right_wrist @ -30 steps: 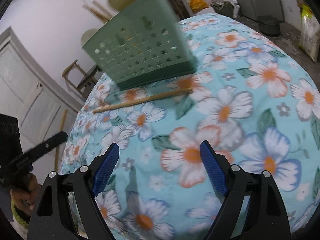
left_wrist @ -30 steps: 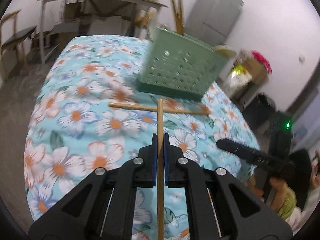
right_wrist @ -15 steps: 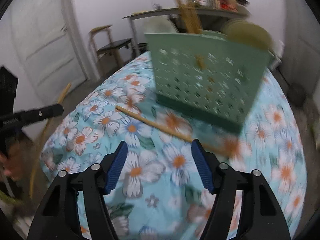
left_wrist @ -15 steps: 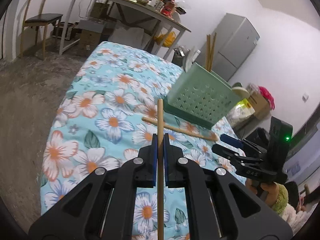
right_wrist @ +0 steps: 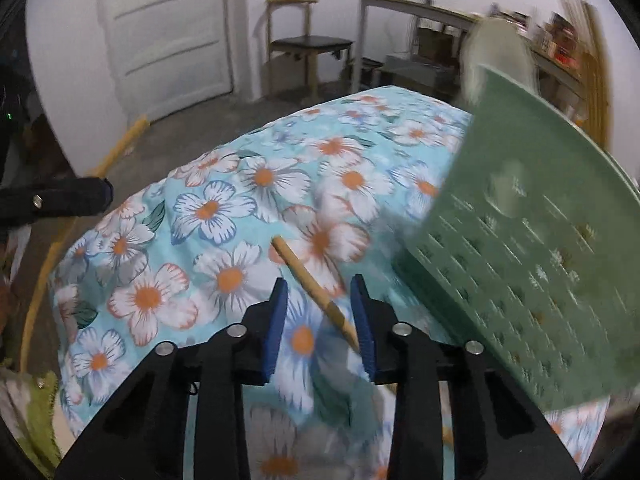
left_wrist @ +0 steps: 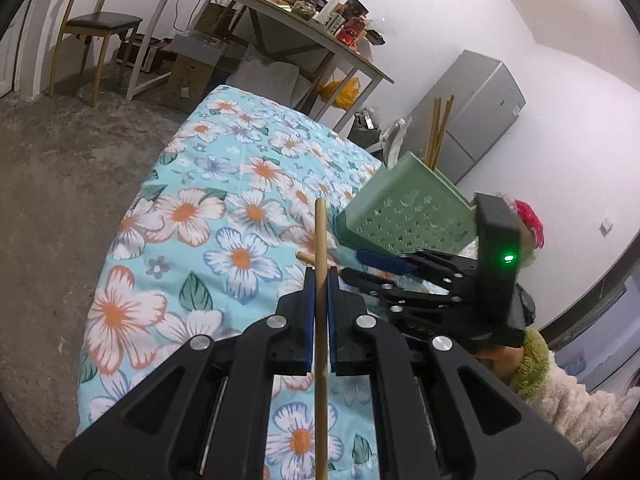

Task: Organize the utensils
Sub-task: 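Grasp the last chopstick with the right tool and lift it upright while the left tool holds its chopstick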

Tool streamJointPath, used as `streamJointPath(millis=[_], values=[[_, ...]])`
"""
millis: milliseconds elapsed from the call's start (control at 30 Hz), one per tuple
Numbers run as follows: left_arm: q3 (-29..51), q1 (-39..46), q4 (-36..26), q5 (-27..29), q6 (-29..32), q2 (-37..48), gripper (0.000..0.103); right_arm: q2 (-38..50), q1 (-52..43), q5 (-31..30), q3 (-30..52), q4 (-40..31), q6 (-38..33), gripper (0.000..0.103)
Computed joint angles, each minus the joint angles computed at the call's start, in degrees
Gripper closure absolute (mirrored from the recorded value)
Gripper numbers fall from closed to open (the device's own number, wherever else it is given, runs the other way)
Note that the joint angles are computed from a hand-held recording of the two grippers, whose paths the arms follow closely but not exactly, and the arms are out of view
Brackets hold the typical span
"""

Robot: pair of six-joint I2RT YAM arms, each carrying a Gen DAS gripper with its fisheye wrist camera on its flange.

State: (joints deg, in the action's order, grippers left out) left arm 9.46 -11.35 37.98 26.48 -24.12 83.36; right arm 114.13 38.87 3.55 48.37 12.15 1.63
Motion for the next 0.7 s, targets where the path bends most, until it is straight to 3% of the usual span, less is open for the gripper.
streamJointPath(millis=[233,367,500,700], values=[[-0.19,3.63,7.9,3.14,-3.7,5.06,0.099,8.85,1.24,0.02,12.0,-8.49,-6.14,0.079],[0.01,4.6,13.48,4.38,-7.25,8.72,0.099,9.9,1.15,-0.68,14.07,-9.44,-5.83,0.09],[-0.05,4.53,16.44,3.69,-10.42,9.23,0.099,7.42,1.16,0.38,12.29,-8.12,-4.72,0.096],[0.6,2.84,13.56,1.5,-11.23,3.8,0.099,-6.55,-1.69,-0.84,0.77,-1.16,-0.16,0.096]])
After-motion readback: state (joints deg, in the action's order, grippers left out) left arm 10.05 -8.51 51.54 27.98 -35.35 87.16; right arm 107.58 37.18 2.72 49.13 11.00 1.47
